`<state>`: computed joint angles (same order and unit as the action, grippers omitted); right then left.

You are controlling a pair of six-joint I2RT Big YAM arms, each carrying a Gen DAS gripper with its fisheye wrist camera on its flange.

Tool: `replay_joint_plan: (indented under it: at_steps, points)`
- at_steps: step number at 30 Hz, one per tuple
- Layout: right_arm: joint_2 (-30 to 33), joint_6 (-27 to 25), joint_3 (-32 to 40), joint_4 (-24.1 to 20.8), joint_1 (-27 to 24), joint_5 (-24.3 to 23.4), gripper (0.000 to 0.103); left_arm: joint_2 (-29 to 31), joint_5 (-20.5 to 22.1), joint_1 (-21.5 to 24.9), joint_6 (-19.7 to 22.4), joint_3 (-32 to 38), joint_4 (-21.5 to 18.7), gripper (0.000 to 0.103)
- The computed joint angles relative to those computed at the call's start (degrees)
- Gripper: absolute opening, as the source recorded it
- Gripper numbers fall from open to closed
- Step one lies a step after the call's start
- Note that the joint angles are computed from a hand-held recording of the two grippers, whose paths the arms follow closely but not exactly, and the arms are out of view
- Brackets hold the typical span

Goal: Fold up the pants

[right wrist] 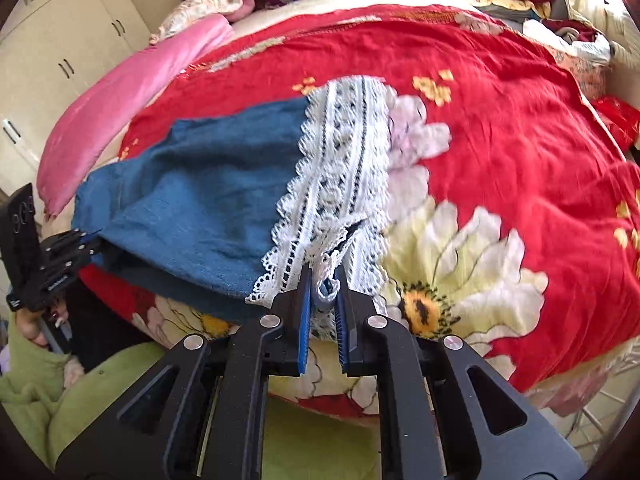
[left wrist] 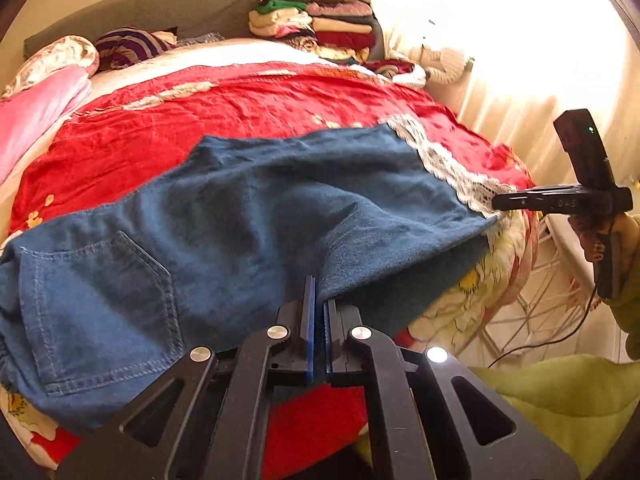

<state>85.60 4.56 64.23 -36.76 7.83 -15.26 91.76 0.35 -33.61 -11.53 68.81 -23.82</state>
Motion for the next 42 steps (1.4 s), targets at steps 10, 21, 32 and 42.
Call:
replay_joint_plan:
  at_steps: [10,21,32,42]
  points:
    - [-6.49,-15.85,-4.39,8.6,5.23,13.08,0.027,1.54,-0.66,-0.77,0.04,0.94,-1.39,0.003]
    - [1.79,-37.8,-2.64,10.09,16.97,14.57,0.0,0.05,-1.09,-1.08,-0.08,0.03,-1.41,0.003]
    - [2.59,-36.1,-0.8,3.26,13.21,6.95,0.003,-1.26,3.96,-0.1,-0.9,-1.82,-2.65,0.022]
    - [0.94,-22.01,1.64,6.24,5.84,-0.98,0.027,-15.09,-10.84,8.15,-16.22,-12.23,2.1,0.074]
